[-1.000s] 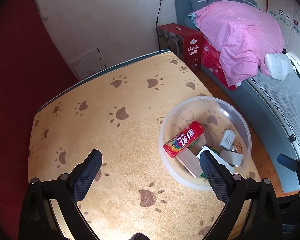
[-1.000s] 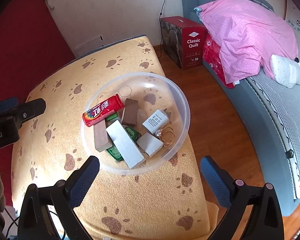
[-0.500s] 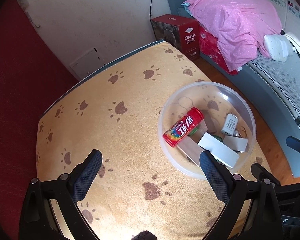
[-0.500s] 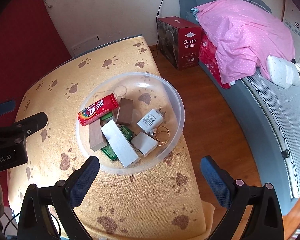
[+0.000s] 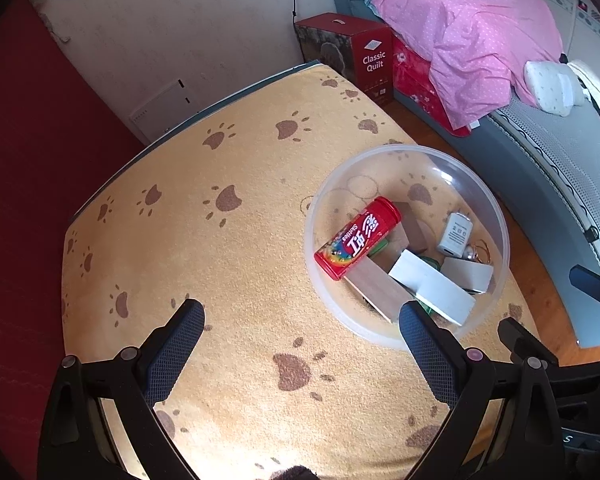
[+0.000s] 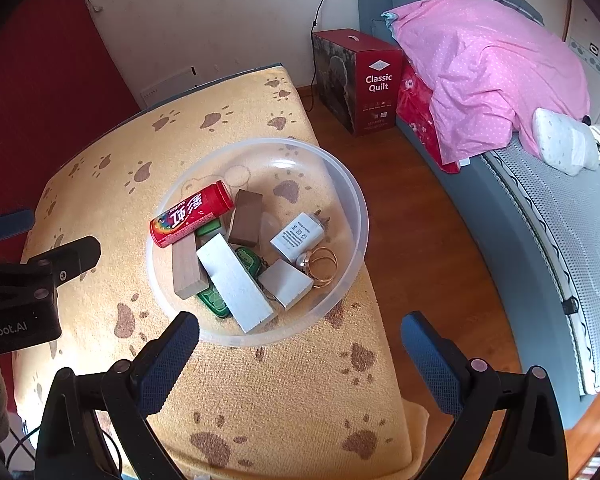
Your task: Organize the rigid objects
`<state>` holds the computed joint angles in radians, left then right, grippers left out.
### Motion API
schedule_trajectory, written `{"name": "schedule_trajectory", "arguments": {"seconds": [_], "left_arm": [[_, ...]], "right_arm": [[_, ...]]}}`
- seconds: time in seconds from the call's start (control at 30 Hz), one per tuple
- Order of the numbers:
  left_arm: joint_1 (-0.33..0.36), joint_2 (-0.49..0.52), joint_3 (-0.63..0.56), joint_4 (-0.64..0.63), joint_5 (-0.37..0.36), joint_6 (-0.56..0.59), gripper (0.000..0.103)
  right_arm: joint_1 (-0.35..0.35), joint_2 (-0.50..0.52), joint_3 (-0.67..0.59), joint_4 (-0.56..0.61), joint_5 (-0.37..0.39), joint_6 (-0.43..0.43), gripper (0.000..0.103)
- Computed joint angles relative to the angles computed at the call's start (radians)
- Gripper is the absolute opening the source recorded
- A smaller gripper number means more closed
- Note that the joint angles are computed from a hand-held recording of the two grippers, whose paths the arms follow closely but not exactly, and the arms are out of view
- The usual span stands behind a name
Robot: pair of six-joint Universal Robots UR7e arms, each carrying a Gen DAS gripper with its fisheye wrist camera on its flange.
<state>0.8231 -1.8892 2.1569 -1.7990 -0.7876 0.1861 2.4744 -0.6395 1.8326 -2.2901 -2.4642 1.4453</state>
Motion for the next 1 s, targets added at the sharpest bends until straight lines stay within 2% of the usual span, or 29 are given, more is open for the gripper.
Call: {"name": "schedule_trajectory", "arguments": {"seconds": [0.3,0.53,1.0], "left_arm": [[0.002,0.004,0.0,-0.004,-0.027,0.007,0.099],[0.023,0.015,-0.014,-0.007,-0.085,0.015,0.099],[0.039,0.021,-0.009,0.002,-0.079,0.034,0.099]], "right_arm": [[0.0,0.001,0.003,-0.007,0.003,-0.004,0.103],[-0.002,0.004,0.004,-0.006,0.008,0.001,0.103],[-0.004,0.008,0.001,0.0,0.015,0.011,0.103]]}}
